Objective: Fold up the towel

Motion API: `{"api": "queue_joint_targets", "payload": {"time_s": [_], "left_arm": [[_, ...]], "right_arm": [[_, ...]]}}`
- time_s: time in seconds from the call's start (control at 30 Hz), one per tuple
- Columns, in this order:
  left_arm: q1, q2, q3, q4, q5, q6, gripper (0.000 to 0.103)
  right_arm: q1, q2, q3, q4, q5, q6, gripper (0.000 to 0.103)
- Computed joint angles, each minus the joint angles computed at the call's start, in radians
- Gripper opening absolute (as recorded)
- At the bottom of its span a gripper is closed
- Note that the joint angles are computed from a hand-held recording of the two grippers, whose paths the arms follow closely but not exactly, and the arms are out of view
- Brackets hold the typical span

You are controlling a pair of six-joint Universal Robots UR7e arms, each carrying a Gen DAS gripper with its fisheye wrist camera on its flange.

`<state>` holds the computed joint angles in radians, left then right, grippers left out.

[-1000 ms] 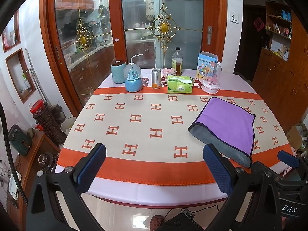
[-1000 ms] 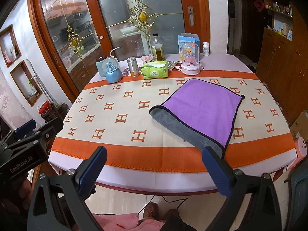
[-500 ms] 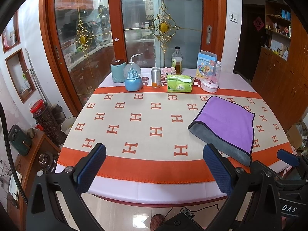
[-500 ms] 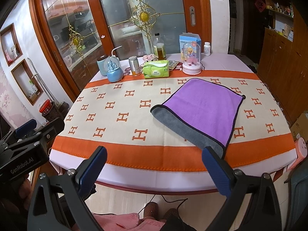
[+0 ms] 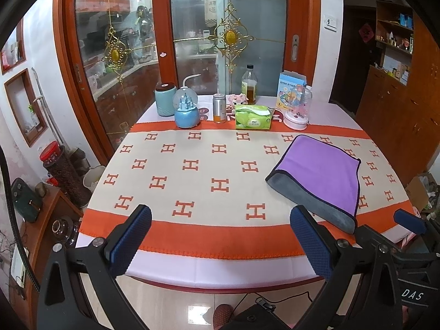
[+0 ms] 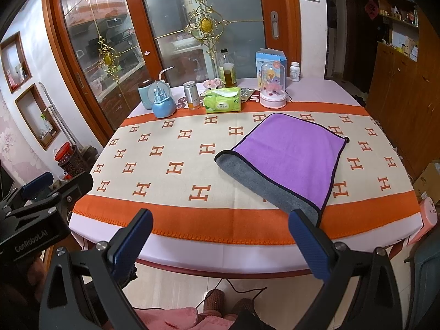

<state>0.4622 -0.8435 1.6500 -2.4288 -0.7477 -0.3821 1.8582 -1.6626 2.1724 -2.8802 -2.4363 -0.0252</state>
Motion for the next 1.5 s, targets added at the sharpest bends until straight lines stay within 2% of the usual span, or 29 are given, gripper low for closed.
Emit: {"api": "queue_joint_targets", "payload": {"time_s": [0.23,0.47,0.6,0.97,1.1,1.2,1.3,1.37,1.5], "left_arm": [[0.013,-0.007,0.001,-0.022,-0.026,0.05,0.1],[0.039,0.0,-0.006,-0.083,-0.076,0.16,0.1],[0.057,0.003,-0.015,-0.093,-0.123,0.225,0.1],[0.09,0.035,-0.067,-0.029,-0.215,0.325,0.1],[0.096,0.06,-0.09,-0.003,-0.244,0.36,0.1],[0.102,0.087,-0.119,0.015,-0.264,0.384,0.1],[0.11,0.126,-0.165,0.035,-0.28,0.41,0.1],[0.115,0.154,-0.198,0.051,-0.292,0.431,0.1],[0.124,0.22,-0.284,0.104,-0.313,0.476,0.1]], "right_arm": [[0.006,0.003,0.002,-0.042,-0.014,-0.013,0.099],[0.04,0.075,0.008,-0.19,-0.087,-0.044,0.099],[0.054,0.103,0.014,-0.255,-0.144,-0.023,0.099],[0.087,0.139,0.045,-0.342,-0.282,0.002,0.099],[0.073,0.137,0.068,-0.418,-0.31,-0.032,0.099],[0.04,0.118,0.086,-0.45,-0.3,-0.044,0.099],[0.008,0.104,0.1,-0.511,-0.286,-0.098,0.099],[-0.015,0.093,0.103,-0.521,-0.276,-0.111,0.099],[-0.084,0.05,0.098,-0.46,-0.236,-0.062,0.099]]}}
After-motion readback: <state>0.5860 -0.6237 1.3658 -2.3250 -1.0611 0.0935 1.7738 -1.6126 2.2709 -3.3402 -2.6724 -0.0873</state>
